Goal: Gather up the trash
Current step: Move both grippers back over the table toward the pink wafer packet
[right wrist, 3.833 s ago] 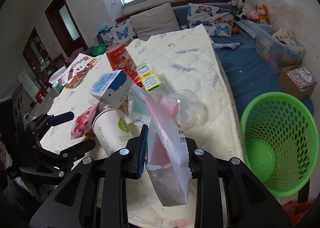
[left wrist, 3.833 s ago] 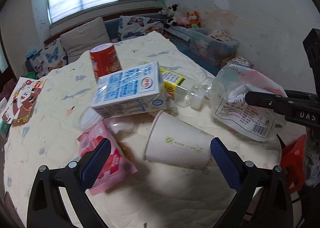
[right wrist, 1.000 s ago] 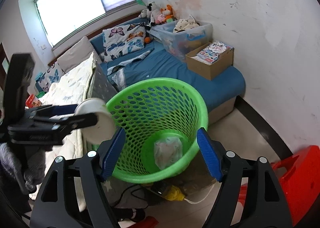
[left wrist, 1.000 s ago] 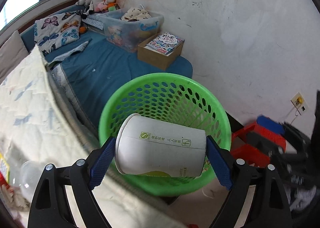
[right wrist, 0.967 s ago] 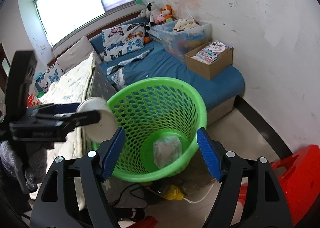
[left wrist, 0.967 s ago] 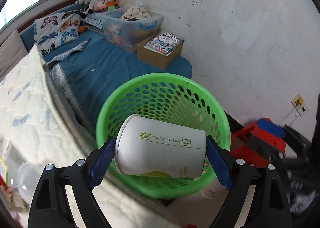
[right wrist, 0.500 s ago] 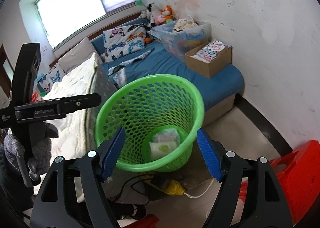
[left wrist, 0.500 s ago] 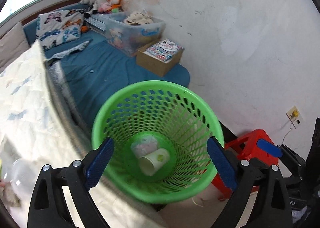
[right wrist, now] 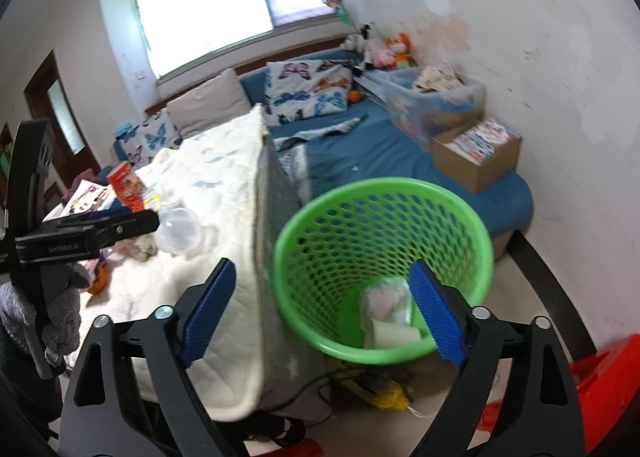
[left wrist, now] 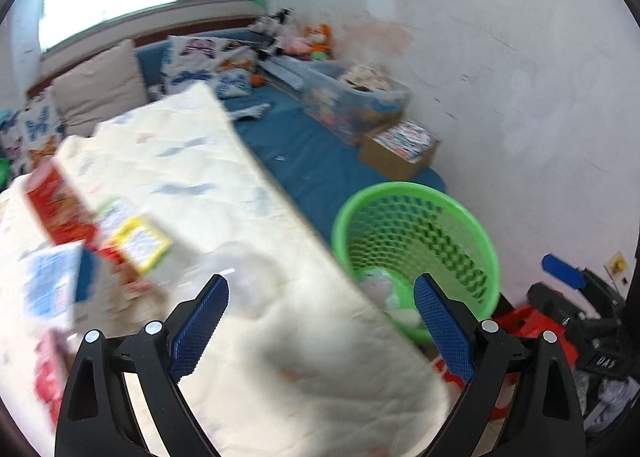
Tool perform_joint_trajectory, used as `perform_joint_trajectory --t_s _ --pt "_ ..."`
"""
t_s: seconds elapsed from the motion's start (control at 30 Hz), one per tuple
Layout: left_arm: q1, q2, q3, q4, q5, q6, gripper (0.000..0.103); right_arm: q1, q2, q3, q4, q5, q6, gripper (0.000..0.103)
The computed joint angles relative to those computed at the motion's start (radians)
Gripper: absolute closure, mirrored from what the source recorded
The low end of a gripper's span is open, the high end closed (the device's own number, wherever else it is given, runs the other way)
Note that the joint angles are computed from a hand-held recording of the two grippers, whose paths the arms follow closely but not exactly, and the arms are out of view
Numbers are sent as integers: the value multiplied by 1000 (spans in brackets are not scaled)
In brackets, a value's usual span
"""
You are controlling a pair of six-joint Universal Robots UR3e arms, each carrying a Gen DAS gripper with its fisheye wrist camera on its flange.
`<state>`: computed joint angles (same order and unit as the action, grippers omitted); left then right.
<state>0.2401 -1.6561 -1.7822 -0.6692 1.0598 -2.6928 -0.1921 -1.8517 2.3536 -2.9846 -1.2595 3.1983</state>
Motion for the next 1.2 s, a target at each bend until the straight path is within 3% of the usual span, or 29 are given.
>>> perform_joint_trajectory --t_s 0.3,0.57,0.63,0.9,1.2 --pt "267 156 -140 0 -24 35 12 189 206 -178 -94 -84 79 7" --pt "447 159 -185 43 59 26 12 319 351 -352 -58 -115 72 5" --pt "465 129 -185 77 105 7 12 345 386 -392 -43 -115 74 5" --pt "526 32 -134 25 133 -16 12 414 527 -554 13 -103 69 5" --pt "541 -50 -80 -53 103 -15 12 437 676 -704 75 -82 58 5"
